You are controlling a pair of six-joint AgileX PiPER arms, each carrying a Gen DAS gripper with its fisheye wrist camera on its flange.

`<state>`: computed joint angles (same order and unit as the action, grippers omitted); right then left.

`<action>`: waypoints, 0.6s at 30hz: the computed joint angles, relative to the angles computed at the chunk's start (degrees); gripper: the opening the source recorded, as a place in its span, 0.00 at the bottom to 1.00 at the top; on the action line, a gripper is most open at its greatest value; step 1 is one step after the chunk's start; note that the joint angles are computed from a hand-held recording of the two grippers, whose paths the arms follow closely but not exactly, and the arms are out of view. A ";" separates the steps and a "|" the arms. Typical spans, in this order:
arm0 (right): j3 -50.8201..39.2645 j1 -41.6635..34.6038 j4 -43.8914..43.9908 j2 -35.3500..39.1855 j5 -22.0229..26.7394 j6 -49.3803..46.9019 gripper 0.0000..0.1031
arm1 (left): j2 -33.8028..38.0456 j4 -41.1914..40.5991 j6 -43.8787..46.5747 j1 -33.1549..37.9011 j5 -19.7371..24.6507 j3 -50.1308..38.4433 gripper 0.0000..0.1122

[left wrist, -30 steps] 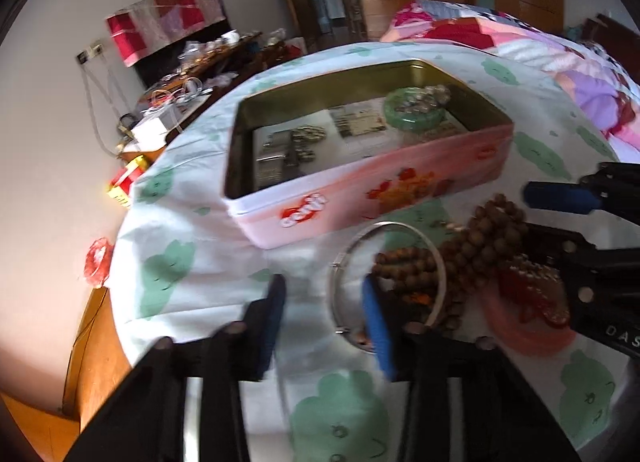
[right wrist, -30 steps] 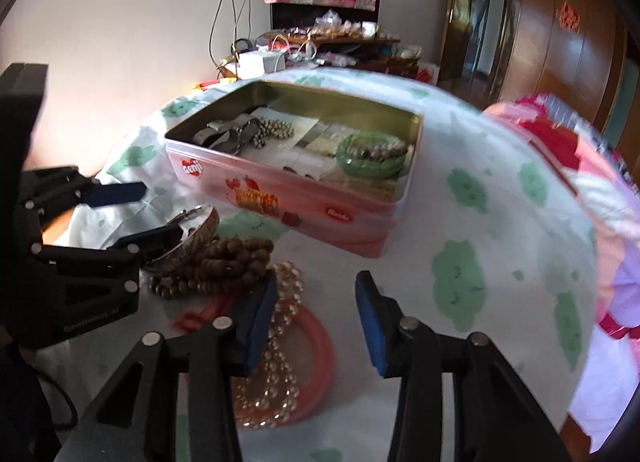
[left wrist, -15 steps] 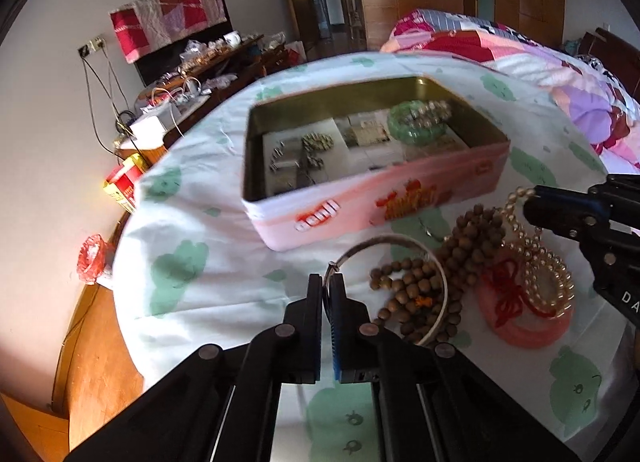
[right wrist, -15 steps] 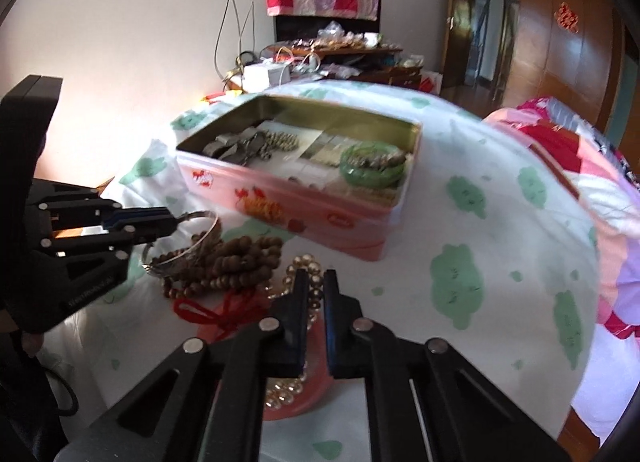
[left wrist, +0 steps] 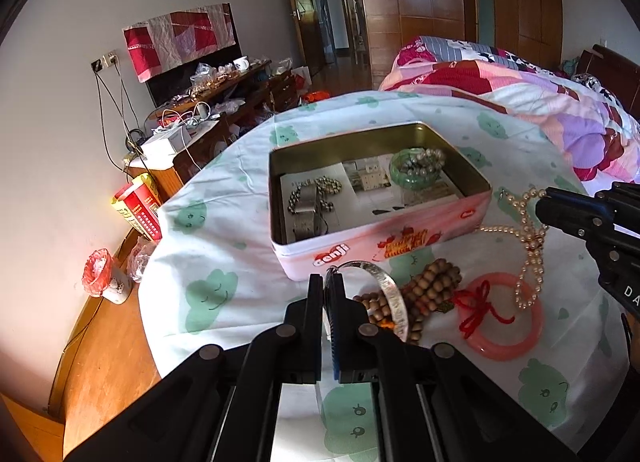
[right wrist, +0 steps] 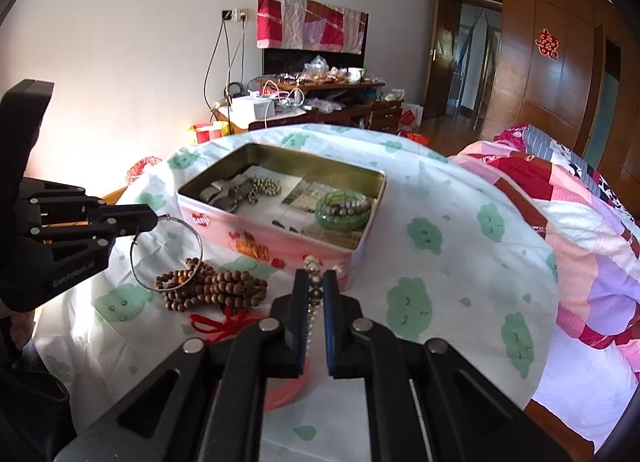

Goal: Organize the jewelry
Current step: 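Grasp the pearl necklace with the right gripper while the left gripper reaches toward the silver bangle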

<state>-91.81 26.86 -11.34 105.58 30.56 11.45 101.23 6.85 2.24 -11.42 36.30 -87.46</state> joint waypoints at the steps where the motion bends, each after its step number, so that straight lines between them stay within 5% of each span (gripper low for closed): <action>1: 0.12 0.04 -0.36 -0.18 -0.12 0.21 0.08 | -0.21 0.11 -0.12 0.05 -0.09 0.02 0.00; 15: 0.59 0.25 -2.11 -1.90 -0.55 1.33 0.08 | -1.07 -1.59 0.64 1.66 -0.01 -0.49 0.00; 18: 0.58 0.13 -1.99 -1.96 -0.37 1.36 0.08 | 2.65 -2.04 -0.78 2.99 3.14 -3.47 0.07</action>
<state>-91.23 26.99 -13.33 103.62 30.19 12.81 103.87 4.82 1.46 -8.42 39.44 -90.94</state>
